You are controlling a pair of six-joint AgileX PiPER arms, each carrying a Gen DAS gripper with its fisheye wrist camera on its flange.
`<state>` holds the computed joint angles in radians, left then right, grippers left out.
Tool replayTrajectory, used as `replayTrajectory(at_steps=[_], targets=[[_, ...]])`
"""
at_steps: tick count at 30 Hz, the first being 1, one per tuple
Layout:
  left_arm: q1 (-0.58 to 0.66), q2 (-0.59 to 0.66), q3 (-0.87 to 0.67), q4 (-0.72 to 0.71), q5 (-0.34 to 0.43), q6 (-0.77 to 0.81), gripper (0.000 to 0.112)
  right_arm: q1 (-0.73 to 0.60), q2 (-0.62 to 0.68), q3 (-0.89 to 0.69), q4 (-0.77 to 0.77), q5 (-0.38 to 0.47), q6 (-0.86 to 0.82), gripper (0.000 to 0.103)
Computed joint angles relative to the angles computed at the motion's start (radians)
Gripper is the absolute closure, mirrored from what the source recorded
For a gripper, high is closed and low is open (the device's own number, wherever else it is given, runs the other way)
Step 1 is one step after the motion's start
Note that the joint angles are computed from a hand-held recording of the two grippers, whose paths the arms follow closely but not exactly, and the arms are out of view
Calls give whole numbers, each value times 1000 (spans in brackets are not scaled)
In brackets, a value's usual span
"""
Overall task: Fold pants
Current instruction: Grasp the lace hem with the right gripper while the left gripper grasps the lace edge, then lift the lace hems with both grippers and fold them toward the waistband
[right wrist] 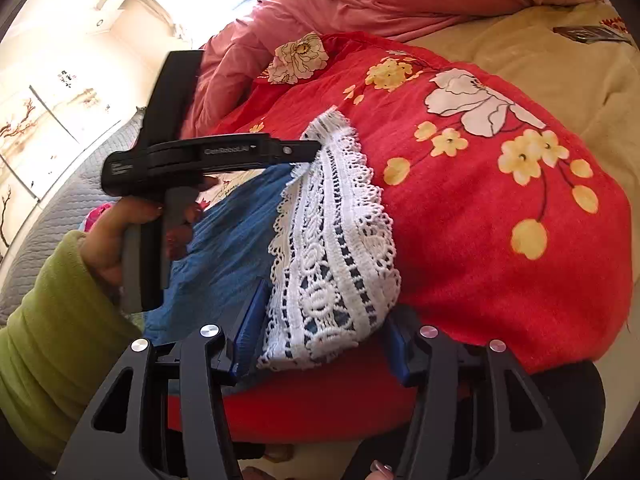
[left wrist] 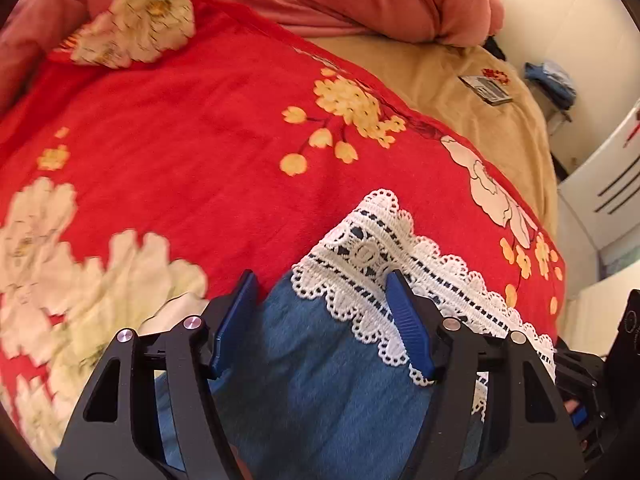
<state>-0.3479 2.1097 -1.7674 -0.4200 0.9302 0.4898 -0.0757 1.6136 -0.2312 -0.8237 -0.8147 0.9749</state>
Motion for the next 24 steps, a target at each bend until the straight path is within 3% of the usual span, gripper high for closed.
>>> replayTrajectory(at_steps=[6,9,11,18,24], targets=[[47,60,-57,-140,68,143,54,-1,27,-31,-17,-26,0,53],[84,90,-88,-222,133,184,62,-6,48,-44,-23,-48,-3,61],[95,103,-94,-276,164,195,76,-15,62,-52,-35,-64,6,67],[81,32,-3,-266,106,216,94,26,33,-58,-3,-52,-28,76],[130,-64,109,-377,98,340,96,160,-130,-44,89,80,-62,76]])
